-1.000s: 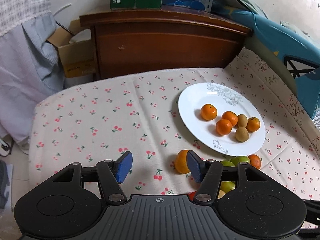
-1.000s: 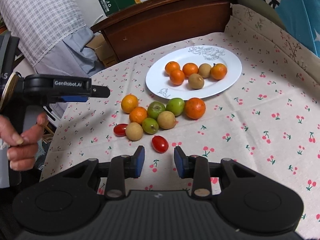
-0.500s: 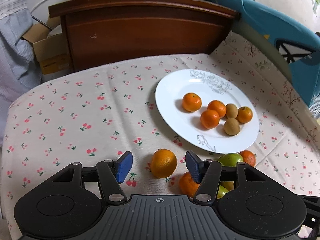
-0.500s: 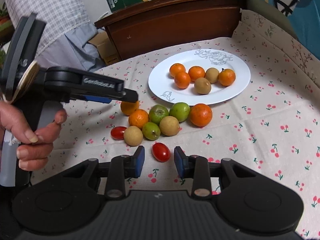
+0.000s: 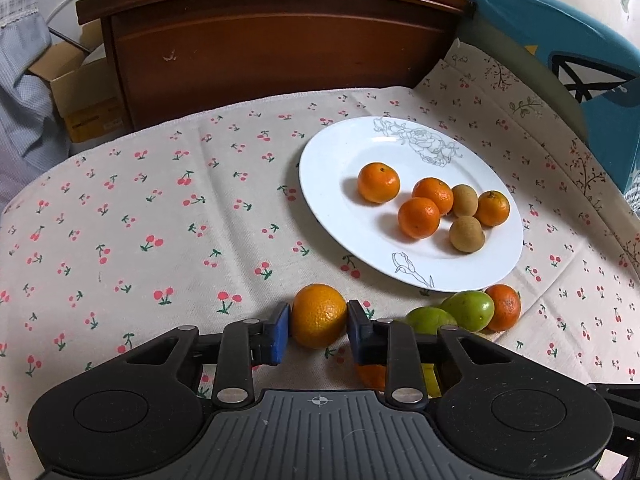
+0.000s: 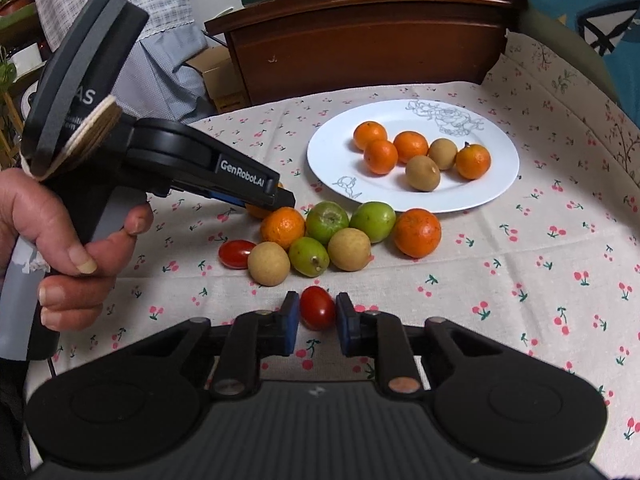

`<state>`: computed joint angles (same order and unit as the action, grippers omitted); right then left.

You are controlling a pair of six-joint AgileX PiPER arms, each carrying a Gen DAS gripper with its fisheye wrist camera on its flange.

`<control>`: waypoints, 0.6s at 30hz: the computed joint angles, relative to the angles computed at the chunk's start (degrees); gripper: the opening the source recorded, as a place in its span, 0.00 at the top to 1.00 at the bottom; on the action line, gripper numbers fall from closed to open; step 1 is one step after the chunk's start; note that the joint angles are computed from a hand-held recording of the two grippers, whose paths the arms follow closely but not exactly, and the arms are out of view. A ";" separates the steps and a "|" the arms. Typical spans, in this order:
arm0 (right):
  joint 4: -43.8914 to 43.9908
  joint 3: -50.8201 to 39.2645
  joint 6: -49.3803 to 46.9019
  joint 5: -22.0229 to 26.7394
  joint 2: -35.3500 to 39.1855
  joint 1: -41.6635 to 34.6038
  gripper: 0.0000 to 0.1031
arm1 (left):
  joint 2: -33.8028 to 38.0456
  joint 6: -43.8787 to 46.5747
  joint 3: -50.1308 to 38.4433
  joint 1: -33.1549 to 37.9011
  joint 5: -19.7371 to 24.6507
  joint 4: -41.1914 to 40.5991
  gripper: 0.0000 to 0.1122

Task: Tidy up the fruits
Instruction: 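Lift the cherry tomato with right tool while left tool holds the mandarin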

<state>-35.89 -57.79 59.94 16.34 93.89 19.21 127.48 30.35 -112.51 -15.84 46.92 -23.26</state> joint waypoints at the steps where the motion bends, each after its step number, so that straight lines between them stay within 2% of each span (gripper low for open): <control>1: 0.12 0.03 -0.08 -0.02 -0.01 -0.03 0.82 | -0.07 0.10 0.11 0.03 -0.08 -0.08 0.76; 8: -0.25 0.10 0.76 0.25 -0.52 -0.16 0.82 | -1.75 0.31 2.68 0.42 -1.76 -1.13 0.76; 18: -0.38 0.95 3.82 -0.19 -2.02 -1.21 0.82 | -8.45 2.45 12.34 1.41 -6.86 -3.54 0.76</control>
<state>-36.27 -56.84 63.77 16.15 91.87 18.00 119.03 32.81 -100.17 -14.42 40.06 -26.80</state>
